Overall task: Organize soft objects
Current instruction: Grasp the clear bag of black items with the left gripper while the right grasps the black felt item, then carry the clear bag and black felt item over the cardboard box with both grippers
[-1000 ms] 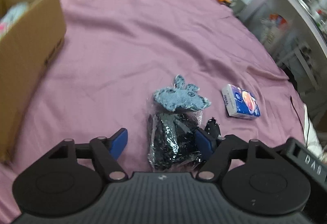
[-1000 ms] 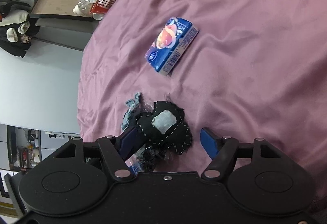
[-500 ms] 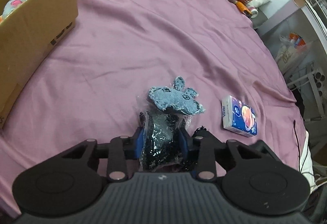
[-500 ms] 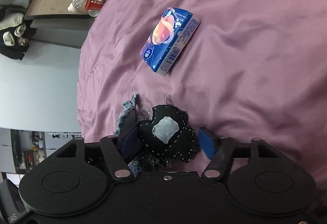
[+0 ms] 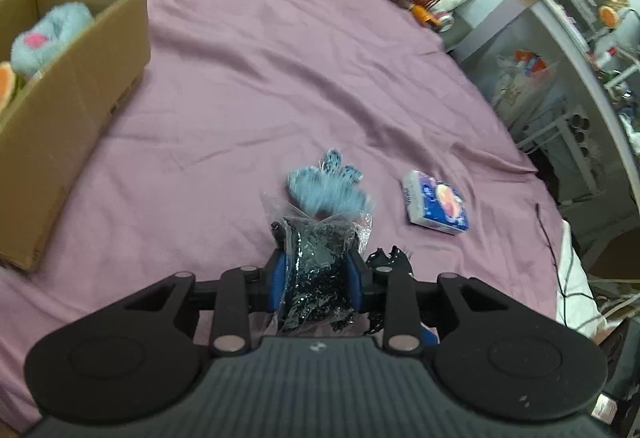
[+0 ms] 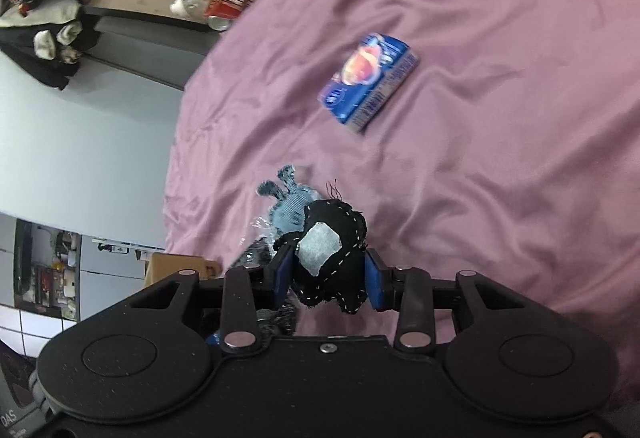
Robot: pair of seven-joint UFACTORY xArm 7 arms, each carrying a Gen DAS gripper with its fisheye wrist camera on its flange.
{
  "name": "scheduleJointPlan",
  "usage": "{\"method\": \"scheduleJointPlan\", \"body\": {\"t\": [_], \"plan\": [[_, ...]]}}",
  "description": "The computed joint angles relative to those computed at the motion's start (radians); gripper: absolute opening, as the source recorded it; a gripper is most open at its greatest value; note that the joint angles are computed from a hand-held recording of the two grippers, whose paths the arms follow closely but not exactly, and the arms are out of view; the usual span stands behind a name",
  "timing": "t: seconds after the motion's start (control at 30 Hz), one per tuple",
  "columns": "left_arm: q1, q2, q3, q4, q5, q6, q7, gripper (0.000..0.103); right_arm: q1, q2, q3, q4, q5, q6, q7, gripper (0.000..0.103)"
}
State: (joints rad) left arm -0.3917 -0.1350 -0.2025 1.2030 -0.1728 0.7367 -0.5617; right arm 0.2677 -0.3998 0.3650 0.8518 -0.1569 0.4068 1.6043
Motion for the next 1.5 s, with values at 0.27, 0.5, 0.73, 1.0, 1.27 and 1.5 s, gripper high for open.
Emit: {"method": "scheduleJointPlan", "body": {"t": [0.27, 0.5, 0.73, 1.0, 1.27, 1.5], "plan": [[0.008, -0.102, 0.02, -0.031, -0.011, -0.003, 0.138, 0.03, -0.044, -0.027, 0.106, 0.129, -0.15, 0.19, 0.075, 0.037], [0.021, -0.203, 0.043, -0.077, -0.012, -0.005, 0.256, 0.03, -0.028, -0.015, 0.144, 0.264, -0.247, 0.342, 0.074, 0.037], [0.049, -0.262, 0.061, -0.081, -0.018, -0.014, 0.297, 0.031, -0.004, 0.051, 0.178, 0.402, -0.341, 0.45, 0.089, 0.038], [0.061, -0.294, 0.113, -0.069, -0.072, 0.014, 0.383, 0.031, 0.073, 0.136, 0.178, 0.514, -0.44, 0.559, 0.133, 0.038], [0.088, -0.317, 0.136, -0.065, -0.099, 0.019, 0.46, 0.031, 0.165, 0.24, 0.168, 0.633, -0.554, 0.667, 0.159, 0.038], [0.118, -0.322, 0.157, -0.081, -0.107, 0.023, 0.487, 0.031, 0.258, 0.337, 0.125, 0.731, -0.618, 0.713, 0.15, 0.038]]}}
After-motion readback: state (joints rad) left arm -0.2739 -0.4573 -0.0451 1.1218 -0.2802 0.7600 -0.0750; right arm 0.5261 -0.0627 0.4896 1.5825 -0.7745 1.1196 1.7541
